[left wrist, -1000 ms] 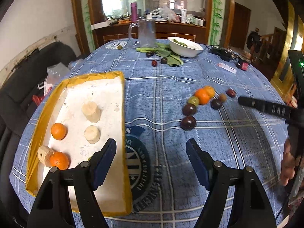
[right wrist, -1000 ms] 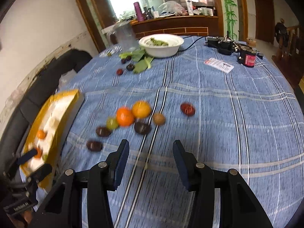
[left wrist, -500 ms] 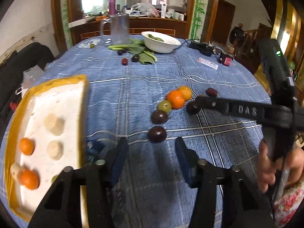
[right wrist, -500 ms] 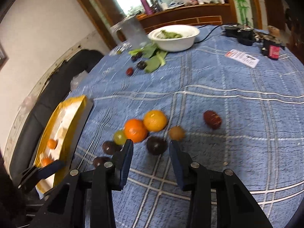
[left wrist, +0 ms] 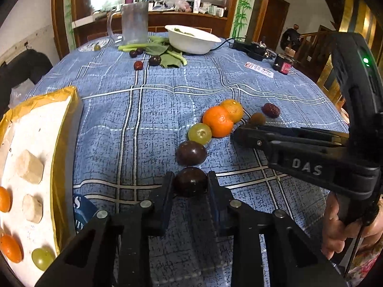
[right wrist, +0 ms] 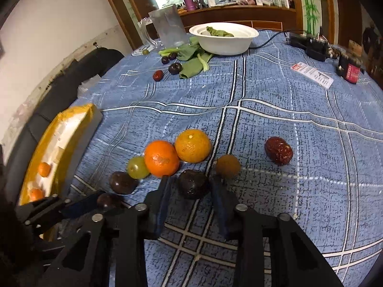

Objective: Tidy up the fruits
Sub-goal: 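Grasp a dark plum with the left tool while the right tool grasps another plum, then release the plums into the tray with both tools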

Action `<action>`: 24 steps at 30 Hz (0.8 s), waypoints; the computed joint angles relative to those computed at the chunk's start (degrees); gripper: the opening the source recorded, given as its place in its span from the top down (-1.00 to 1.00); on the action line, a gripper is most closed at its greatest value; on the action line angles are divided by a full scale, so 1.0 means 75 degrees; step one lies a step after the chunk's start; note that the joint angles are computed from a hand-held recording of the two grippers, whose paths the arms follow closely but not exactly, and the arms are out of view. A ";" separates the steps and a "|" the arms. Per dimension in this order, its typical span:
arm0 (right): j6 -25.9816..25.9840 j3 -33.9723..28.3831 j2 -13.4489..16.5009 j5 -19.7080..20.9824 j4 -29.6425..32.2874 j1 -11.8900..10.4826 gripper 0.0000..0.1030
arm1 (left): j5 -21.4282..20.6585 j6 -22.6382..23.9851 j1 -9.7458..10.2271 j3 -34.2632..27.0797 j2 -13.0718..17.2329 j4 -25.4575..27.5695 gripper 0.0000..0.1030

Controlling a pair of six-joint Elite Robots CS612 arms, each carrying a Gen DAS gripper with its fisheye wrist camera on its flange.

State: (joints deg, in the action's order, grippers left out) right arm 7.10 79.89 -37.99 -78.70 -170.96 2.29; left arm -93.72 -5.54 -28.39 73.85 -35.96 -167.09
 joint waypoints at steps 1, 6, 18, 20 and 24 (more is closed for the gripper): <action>-0.0036 0.0005 -0.0002 -0.0088 -0.0009 0.0017 0.48 | -0.0094 -0.0051 0.0024 -0.0001 0.0015 -0.0059 0.51; 0.0030 0.0042 -0.0010 -0.0130 -0.0087 0.0020 0.49 | -0.0484 -0.0272 0.0120 -0.0113 0.0107 -0.0116 0.50; 0.0028 0.0259 -0.0100 -0.0263 -0.0511 0.0027 0.50 | -0.0526 -0.0431 0.0133 -0.0108 0.0132 -0.0378 0.53; 0.0105 0.0330 -0.0130 -0.0249 -0.0735 0.0022 0.49 | -0.0390 -0.0354 0.0104 0.0015 0.0079 -0.0658 0.53; 0.0309 0.0486 -0.0216 -0.0097 -0.1204 0.0025 0.49 | -0.0519 -0.0525 0.0154 0.0515 -0.0230 -0.1182 0.53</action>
State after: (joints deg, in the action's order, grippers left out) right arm 9.41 83.54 -39.61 -79.43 -179.98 2.48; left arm -97.62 -9.48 -27.23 77.71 -37.69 -175.96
